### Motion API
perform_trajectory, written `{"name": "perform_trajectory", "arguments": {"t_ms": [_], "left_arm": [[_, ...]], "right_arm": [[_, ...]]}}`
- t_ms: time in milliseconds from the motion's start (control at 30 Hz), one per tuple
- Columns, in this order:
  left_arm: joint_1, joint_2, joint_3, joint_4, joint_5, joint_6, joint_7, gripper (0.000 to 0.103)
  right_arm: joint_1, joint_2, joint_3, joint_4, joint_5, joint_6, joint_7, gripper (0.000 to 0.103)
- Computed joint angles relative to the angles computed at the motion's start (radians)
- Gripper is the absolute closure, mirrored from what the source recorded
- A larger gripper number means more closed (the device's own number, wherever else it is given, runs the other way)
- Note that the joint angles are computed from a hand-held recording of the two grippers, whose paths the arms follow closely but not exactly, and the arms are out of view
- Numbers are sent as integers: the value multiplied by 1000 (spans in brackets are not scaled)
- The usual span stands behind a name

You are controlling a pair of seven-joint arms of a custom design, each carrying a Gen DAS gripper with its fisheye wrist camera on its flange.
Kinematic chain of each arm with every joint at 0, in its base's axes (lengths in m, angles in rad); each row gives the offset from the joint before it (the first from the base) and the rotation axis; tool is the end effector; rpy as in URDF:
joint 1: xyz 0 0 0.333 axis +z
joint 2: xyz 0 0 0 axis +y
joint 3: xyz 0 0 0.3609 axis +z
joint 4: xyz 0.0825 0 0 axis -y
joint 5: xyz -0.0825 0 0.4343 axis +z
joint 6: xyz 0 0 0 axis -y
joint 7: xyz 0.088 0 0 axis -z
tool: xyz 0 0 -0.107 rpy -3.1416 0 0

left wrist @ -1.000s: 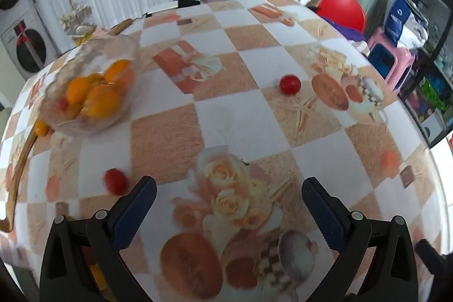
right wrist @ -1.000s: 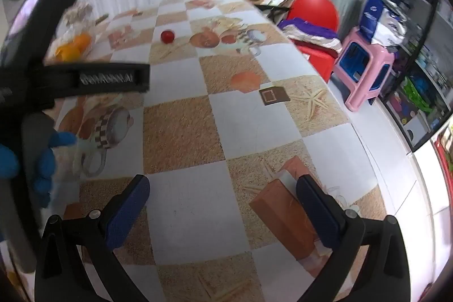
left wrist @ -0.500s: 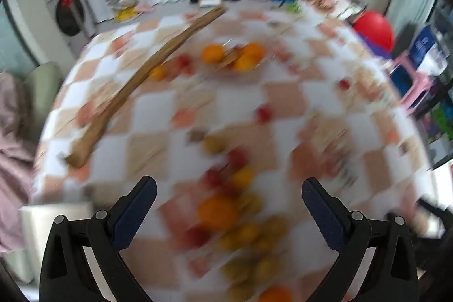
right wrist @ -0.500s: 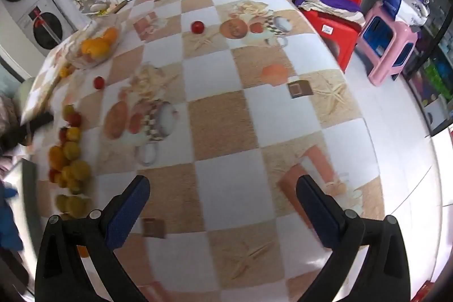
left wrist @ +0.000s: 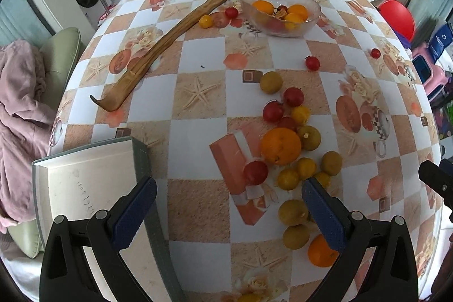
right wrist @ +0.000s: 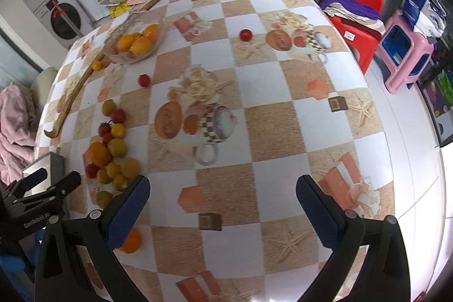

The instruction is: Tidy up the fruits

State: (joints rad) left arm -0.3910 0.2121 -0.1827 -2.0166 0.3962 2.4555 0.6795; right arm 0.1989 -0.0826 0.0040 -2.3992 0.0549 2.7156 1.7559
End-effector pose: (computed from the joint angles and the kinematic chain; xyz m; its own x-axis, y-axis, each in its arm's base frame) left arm 0.5571 -0.3546 0.3859 0.0508 -0.9985 -0.0208 -0.9427 -0.0411 -0.3312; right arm 0.5392 0.1089 0.4009 -0.0059 -0.9938 -0.1106 -0.9264 0.0471 -0.3735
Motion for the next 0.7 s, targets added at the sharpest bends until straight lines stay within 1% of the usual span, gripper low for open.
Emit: {"name": "perform_trajectory", "arguments": {"t_ms": [700], "left_arm": [[6,-3,2,-11,0,-4,-7,0]], "right_arm": [[19,-2,8,-2,23,-7,-13,0]]}}
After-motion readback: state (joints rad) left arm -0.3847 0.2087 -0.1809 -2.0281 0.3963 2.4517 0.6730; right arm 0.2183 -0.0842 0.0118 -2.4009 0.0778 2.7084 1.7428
